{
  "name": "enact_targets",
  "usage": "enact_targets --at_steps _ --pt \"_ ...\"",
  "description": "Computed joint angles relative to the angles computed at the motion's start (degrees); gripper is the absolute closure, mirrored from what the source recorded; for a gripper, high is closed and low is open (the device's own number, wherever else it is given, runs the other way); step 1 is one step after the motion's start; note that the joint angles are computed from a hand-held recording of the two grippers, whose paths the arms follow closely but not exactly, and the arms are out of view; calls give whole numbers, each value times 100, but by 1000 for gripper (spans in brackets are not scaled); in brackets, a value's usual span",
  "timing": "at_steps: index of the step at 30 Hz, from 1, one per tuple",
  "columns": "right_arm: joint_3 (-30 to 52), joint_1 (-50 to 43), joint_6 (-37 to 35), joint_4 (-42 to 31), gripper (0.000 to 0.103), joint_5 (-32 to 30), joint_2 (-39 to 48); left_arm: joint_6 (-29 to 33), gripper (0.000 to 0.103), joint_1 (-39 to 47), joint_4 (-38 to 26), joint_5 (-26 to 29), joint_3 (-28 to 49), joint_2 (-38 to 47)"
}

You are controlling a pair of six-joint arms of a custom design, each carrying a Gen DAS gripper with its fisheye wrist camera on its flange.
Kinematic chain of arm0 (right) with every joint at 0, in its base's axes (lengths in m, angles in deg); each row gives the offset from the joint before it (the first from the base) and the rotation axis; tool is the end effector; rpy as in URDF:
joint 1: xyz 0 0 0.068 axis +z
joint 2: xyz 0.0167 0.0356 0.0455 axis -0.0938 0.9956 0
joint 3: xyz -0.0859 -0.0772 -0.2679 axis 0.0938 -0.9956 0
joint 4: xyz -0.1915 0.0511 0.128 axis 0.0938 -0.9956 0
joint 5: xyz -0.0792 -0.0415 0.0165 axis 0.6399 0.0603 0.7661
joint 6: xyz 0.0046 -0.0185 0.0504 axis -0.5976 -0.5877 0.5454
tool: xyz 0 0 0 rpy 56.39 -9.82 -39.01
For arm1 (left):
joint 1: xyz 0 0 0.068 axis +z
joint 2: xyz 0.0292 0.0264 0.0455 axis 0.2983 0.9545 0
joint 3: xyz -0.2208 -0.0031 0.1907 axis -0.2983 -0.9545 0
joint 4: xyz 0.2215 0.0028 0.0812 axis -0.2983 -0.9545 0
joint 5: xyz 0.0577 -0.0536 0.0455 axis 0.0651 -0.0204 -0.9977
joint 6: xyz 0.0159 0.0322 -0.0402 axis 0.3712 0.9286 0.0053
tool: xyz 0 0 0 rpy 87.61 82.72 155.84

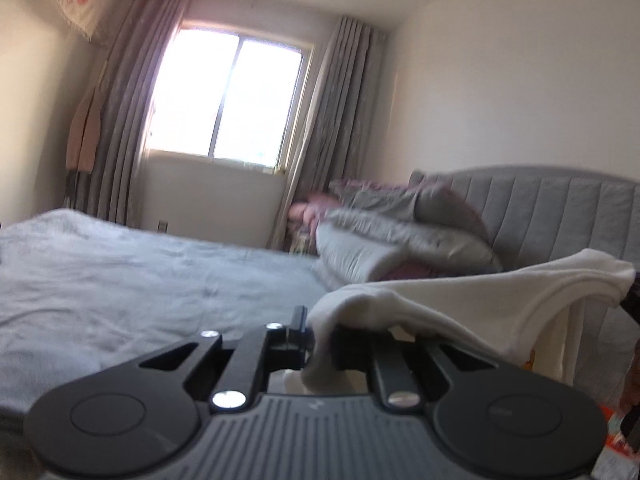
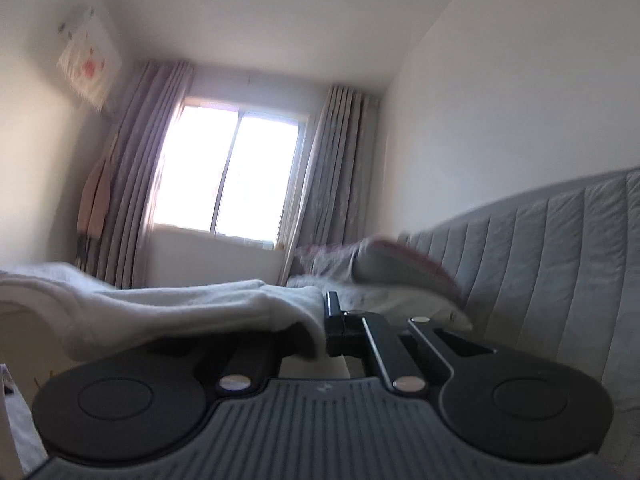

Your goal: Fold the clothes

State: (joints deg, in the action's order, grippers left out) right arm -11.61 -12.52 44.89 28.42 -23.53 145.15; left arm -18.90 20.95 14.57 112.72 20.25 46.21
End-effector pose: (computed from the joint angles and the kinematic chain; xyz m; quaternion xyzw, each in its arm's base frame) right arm 0.2685 -0.0389 0.3643 0.0442 0.6309 -0.1573 0.7585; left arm 0.3424 0.0051 0.3641 0.0820 0.7424 -0.1995 0.6343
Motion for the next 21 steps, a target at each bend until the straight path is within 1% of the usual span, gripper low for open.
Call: enact_targets --at_steps 4,10,13,17,19,21 --pt "58 -140 193 -53 101 -198 -392 -181 92 47 -6 72 45 -377" --pt "167 -506 575 -282 101 -628 -1005 -542 92 163 -128 358 245 -827" --pt "232 -733 737 -338 101 -832 -1220 -421 93 175 -385 504 539 -948" --pt "417 -1070 1171 -396 101 -1107 -1310 -265 93 256 -1021 847 1470 -743" --pt "573 -1143 1203 -435 101 -1135 -1233 -201 93 289 -1368 1009 2022 -533" --pt "790 -1194 1191 -507 101 -1148 -1007 141 93 169 -1835 880 2609 -196"
